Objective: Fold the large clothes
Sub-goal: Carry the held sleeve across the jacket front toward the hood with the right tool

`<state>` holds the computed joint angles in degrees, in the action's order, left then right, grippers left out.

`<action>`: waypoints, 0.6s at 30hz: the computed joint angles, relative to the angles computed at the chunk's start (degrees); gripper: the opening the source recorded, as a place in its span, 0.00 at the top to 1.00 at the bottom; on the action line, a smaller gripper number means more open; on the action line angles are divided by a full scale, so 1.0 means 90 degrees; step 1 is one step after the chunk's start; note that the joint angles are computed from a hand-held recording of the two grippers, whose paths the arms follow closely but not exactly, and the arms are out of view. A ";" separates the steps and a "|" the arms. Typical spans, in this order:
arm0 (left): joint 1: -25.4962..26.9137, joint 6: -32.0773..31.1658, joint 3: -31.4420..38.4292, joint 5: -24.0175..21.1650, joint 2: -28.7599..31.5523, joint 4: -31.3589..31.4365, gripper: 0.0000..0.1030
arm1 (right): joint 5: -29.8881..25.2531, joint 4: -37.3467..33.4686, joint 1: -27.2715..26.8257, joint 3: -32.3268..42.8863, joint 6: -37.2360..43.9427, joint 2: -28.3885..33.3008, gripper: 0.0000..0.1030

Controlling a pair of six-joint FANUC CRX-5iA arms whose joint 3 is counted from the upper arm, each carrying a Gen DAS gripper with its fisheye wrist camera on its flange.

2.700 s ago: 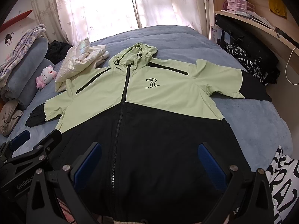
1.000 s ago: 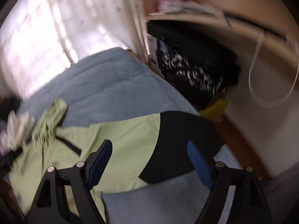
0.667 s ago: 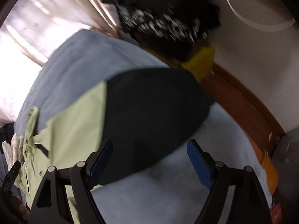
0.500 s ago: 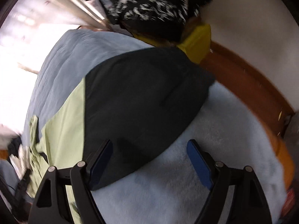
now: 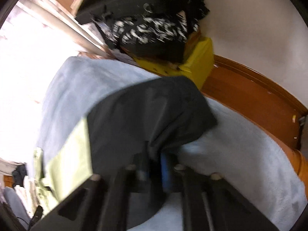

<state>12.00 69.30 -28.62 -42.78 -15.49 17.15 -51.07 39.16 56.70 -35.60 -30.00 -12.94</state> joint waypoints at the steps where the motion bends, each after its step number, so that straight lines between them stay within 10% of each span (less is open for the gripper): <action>1: 0.0079 -0.0074 -0.0012 -0.0024 -0.0061 0.0045 0.05 | -0.0272 0.0249 0.0139 0.0150 0.0082 0.0075 0.94; 10: 0.1653 -0.1079 -0.0243 -0.0899 -0.0642 0.1132 0.05 | 0.0127 0.1849 0.1109 0.1622 0.1543 0.0896 0.94; 18: 0.3016 -0.2138 -0.0523 -0.1432 -0.0846 0.1542 0.05 | 0.0558 0.0615 0.1711 0.3285 0.3634 0.2683 0.94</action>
<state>39.15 50.06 -33.33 -55.66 -23.10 31.03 -46.05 44.69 72.10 -6.03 2.71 11.20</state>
